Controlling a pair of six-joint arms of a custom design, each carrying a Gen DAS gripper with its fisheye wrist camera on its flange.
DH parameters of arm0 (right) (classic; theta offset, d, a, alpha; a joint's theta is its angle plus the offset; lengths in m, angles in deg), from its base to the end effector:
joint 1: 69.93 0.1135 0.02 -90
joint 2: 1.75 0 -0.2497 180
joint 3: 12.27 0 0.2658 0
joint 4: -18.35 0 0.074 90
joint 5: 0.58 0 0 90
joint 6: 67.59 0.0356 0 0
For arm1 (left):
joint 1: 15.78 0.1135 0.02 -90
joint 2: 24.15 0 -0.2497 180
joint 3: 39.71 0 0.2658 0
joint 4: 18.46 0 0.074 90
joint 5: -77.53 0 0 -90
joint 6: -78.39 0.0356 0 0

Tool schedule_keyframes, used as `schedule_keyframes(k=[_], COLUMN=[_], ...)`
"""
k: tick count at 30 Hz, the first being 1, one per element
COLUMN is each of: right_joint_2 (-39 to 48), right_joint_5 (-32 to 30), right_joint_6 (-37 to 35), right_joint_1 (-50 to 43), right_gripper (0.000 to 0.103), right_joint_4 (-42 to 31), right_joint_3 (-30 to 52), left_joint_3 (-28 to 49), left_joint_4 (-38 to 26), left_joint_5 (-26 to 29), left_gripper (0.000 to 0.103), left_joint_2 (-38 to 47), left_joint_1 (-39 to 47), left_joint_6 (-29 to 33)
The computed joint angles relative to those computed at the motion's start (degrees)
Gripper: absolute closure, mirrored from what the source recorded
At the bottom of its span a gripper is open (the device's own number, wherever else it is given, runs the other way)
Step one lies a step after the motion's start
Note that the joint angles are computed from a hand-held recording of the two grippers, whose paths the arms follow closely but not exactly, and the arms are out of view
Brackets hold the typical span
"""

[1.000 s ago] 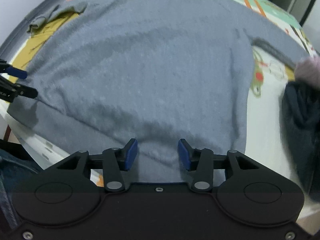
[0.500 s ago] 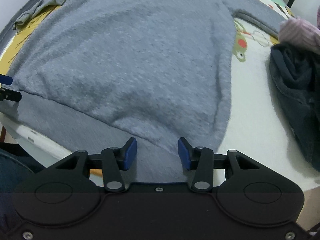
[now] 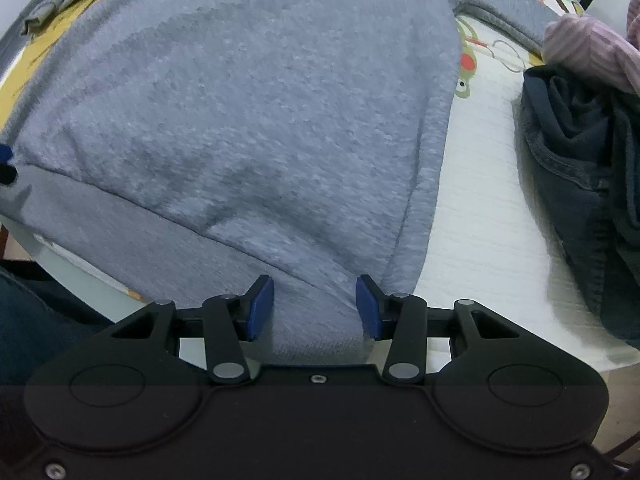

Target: Fold clothes

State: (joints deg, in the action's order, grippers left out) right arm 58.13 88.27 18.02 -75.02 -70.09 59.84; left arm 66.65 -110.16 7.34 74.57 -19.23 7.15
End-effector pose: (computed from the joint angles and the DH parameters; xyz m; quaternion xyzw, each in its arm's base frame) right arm 0.1799 -0.0153 0.2794 0.0049 0.9927 0.0000 0.1205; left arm 0.3311 -0.0320 0.2887 0.1982 0.9636 -0.1635 0.0735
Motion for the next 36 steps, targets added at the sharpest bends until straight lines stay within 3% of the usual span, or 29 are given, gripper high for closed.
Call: schedule_keyframes(k=[5,13,19,22,36], right_joint_2=[3.42,5.28,9.10,10.66,14.38], right_joint_5=[-0.53,-2.60,-4.89,-5.94,-5.60], right_joint_6=[2.31,5.58,9.39,10.78,16.62], right_joint_1=[0.91,6.61,10.02,11.56,20.11], right_gripper=[0.061,0.060,0.048,0.041,0.041], right_joint_4=[-2.39,1.06,4.90,7.68,15.99], right_joint_3=[3.95,11.76,18.25,19.72,21.05], left_joint_3=[1.53,0.30,-0.41,-2.82,-10.54], left_joint_4=[0.29,3.56,5.04,6.55,12.95], left_joint_5=[0.03,-3.34,-4.73,-5.74,-12.10], left_gripper=[0.023,0.022,0.021,0.020,0.014], left_joint_2=[-0.17,-4.75,-8.03,-10.73,-21.82], left_joint_1=[1.62,2.57,6.18,8.07,7.96], left_joint_6=[-0.74,-5.04,-10.97,-14.36,-20.34])
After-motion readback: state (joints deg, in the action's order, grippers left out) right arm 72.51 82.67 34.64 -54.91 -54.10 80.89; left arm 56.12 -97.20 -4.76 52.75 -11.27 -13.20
